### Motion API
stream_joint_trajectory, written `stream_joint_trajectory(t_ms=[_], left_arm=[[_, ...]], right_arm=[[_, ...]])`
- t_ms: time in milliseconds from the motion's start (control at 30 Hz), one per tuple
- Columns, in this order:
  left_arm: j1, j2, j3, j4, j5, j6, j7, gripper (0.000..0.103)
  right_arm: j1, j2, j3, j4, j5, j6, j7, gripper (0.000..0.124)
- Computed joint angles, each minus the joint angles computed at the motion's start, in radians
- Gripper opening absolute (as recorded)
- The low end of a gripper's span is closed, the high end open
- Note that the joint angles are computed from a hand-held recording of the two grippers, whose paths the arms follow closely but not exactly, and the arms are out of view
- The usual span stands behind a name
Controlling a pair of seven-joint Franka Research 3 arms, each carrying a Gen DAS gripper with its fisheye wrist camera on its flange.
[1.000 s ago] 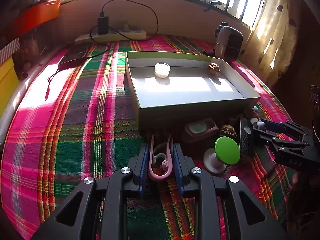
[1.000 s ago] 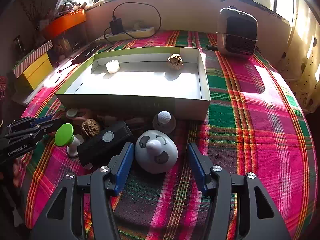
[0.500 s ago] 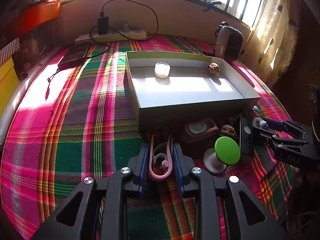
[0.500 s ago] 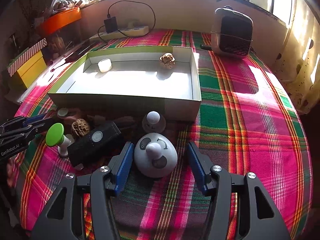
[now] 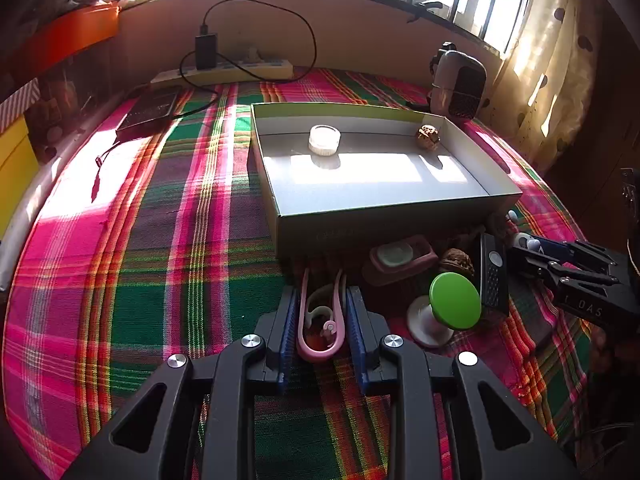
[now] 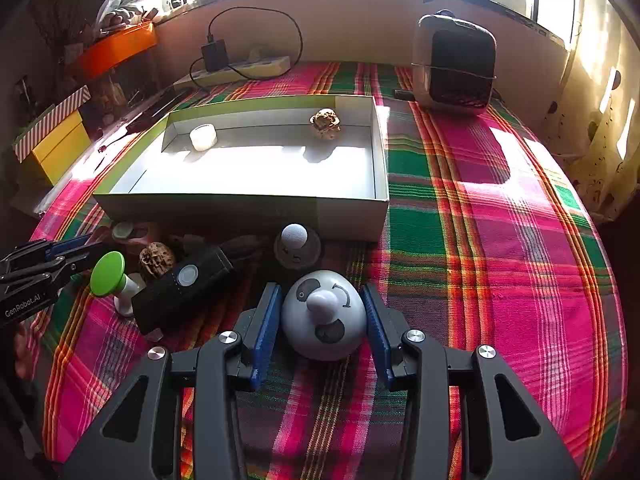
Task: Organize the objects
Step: 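Carry the pink clip and white figurine into the white box with both grippers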
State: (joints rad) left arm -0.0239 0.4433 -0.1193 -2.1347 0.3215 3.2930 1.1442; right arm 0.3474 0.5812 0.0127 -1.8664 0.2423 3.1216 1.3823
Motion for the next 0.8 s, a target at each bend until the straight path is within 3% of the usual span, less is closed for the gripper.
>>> stream_joint_trajectory(t_ms=[800], left_arm=[[-0.031,-0.003,0.031,0.002,-0.001,-0.005,-0.001,0.022]], right_arm=[[-0.029,-0.001,0.034,-0.004,0.025,0.006,-0.033,0.042]])
